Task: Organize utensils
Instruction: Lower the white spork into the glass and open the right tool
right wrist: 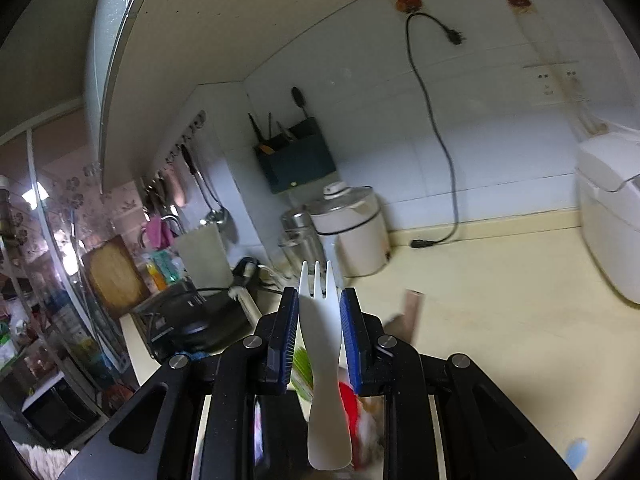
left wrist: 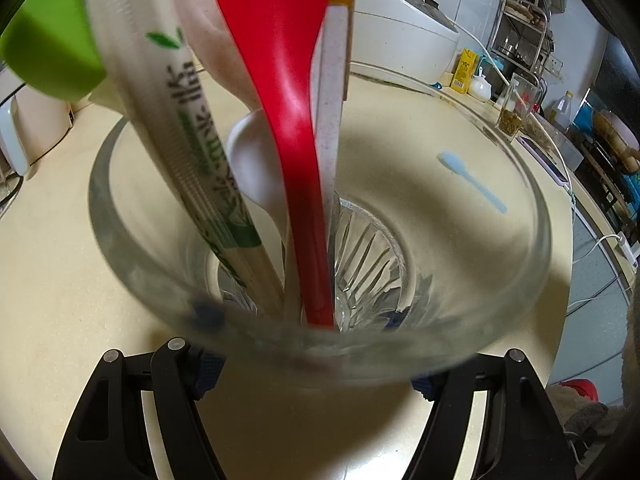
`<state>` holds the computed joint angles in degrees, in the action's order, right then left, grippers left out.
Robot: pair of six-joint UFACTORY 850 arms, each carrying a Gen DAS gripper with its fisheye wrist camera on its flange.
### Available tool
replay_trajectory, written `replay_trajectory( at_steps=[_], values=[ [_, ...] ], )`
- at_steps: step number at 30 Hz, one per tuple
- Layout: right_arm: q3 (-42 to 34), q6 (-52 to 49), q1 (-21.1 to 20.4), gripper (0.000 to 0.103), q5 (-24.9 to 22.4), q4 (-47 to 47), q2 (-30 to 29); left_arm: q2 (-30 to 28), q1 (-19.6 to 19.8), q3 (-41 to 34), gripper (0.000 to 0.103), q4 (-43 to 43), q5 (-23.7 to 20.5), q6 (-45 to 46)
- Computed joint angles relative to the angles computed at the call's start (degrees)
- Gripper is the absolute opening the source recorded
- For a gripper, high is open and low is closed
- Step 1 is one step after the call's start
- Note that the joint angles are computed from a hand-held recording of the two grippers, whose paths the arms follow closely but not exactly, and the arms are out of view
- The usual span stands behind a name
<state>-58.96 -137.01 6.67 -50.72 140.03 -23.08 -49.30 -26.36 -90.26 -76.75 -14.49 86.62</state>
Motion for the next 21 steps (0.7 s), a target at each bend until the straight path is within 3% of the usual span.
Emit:
replay_trajectory(
  at_steps=[7, 21],
  values=[
    [-1.92, -1.19, 0.9, 0.022, -2.71, 1.16, -3.96, -0.16, 0.24, -0.14, 0.076, -0.68, -0.57, 0.49],
    [-0.54, -7.39, 0.81, 0.022, -7.07, 4.41, -5.52, -0.06, 0.06, 0.0, 0.076, -0.3, 0.02, 0.38]
  ],
)
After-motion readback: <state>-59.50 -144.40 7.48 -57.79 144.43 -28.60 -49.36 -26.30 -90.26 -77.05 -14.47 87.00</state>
